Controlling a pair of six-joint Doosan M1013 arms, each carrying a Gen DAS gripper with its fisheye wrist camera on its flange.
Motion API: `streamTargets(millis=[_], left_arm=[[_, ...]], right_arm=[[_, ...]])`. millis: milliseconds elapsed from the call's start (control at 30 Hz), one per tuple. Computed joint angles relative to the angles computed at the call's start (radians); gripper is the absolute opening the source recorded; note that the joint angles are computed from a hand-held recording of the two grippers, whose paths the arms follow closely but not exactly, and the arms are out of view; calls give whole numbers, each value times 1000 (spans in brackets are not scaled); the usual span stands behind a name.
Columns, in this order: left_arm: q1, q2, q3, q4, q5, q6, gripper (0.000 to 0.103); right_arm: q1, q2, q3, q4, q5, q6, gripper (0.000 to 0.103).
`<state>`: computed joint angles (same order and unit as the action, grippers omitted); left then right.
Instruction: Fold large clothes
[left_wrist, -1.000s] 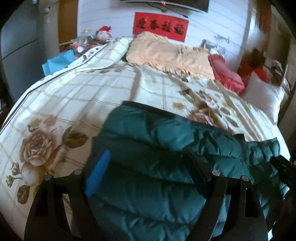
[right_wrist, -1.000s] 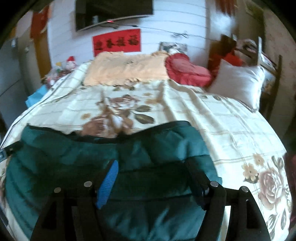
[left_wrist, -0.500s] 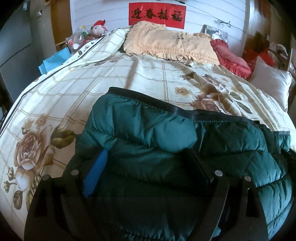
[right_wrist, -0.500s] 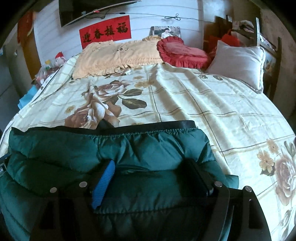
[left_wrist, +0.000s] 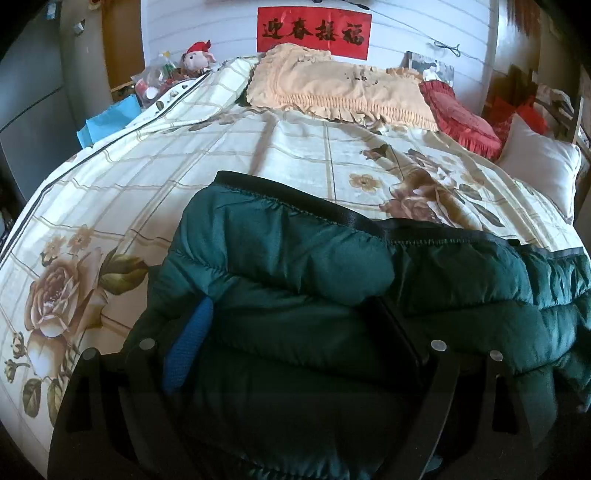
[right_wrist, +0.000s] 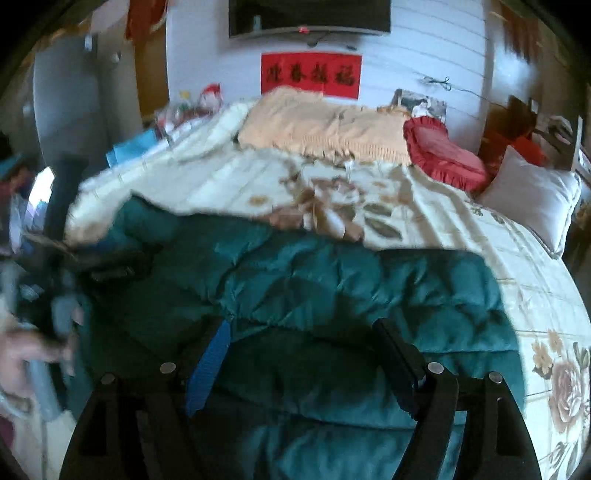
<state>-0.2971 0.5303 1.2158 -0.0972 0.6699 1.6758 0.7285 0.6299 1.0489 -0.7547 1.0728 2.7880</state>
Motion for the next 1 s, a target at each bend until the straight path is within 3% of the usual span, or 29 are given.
streamTargets(millis=[100, 267, 333, 433, 567, 767, 1000], left_arm=[[-2, 0, 3, 16, -8, -12, 88], [-2, -2, 9, 15, -17, -12, 89], [-2, -2, 10, 10, -18, -10, 89], [-2, -3, 11, 12, -23, -11, 89], [-3, -3, 14, 16, -31, -14, 90], [-3, -2, 13, 18, -30, -15, 90], [9, -1, 1, -44, -1, 43, 90]], right_arm=[[-11, -6, 41, -12, -54, 66, 83], [-15, -10, 26, 17, -31, 39, 84], [-7, -41, 61, -33, -50, 91, 84], [0, -70, 96, -123, 16, 167, 84], [-22, -85, 127, -118, 106, 188, 84], [-58, -102, 192, -66, 40, 268, 91], [-48, -98, 155, -39, 90, 218, 93]])
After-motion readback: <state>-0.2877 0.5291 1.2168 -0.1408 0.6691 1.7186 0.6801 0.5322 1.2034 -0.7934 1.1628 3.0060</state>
